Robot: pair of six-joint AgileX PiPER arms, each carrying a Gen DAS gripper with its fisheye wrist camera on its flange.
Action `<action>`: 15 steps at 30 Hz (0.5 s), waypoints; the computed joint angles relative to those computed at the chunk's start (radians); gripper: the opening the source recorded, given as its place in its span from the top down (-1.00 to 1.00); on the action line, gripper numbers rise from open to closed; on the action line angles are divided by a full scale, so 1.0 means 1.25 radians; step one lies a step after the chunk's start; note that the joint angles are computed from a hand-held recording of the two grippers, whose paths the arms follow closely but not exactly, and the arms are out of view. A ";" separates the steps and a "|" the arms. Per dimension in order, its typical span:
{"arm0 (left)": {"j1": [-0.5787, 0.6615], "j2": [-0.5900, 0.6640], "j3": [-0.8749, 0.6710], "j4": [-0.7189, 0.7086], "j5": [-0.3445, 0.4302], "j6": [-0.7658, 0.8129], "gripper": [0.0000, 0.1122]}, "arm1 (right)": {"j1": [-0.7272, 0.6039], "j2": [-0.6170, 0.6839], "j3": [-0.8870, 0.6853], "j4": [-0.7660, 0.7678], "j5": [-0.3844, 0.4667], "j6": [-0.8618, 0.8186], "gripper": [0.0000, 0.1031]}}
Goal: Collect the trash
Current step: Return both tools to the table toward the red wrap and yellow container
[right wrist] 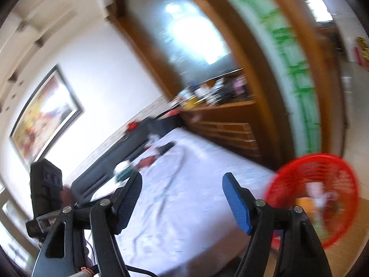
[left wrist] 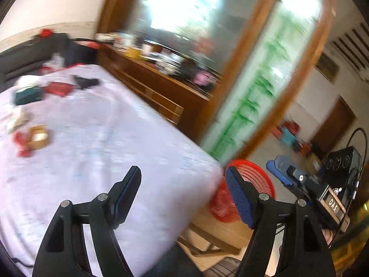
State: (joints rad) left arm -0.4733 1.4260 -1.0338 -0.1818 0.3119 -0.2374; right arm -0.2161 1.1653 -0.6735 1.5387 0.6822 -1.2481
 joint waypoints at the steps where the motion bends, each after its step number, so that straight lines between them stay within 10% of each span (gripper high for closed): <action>1: 0.043 -0.046 0.037 -0.022 0.000 0.024 -0.32 | 0.045 0.009 -0.005 0.014 -0.024 -0.004 -0.53; 9: 0.400 -0.218 0.155 -0.282 0.086 0.340 -0.32 | 0.416 0.208 -0.167 0.117 -0.173 -0.050 -0.63; 15: 0.646 -0.158 0.152 -0.543 0.188 0.631 -0.32 | 0.541 0.353 -0.322 0.035 -0.238 0.039 -0.72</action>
State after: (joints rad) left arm 0.3347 1.2279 -0.8437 -0.8601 0.5467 0.5510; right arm 0.4595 1.6065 -1.0757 1.5824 0.3847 -1.1988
